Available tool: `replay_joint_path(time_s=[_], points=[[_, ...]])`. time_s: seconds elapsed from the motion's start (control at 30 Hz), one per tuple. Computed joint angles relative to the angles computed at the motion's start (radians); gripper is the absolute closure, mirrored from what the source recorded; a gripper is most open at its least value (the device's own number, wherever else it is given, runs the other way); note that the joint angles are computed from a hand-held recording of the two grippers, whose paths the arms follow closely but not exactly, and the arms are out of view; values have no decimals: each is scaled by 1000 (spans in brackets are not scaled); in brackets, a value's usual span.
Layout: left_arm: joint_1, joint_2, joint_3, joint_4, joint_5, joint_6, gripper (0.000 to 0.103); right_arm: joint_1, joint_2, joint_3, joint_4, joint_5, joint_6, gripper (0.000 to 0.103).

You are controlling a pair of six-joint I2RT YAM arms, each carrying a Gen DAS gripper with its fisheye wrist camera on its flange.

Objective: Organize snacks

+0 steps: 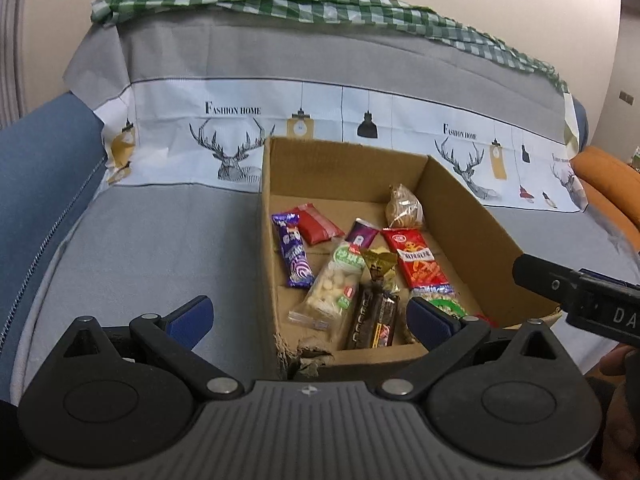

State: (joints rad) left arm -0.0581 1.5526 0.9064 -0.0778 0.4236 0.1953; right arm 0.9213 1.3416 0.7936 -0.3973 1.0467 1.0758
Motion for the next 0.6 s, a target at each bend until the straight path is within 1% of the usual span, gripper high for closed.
replay_joint_path(time_s=[0.27,0.6], points=[[0,6,13,-5,-3,-20,0,-9,30,28,-23,-10,-17,1],[-9,-2,1,6,-4,-7,0,-12,43,37,-27,-13,-26,1]])
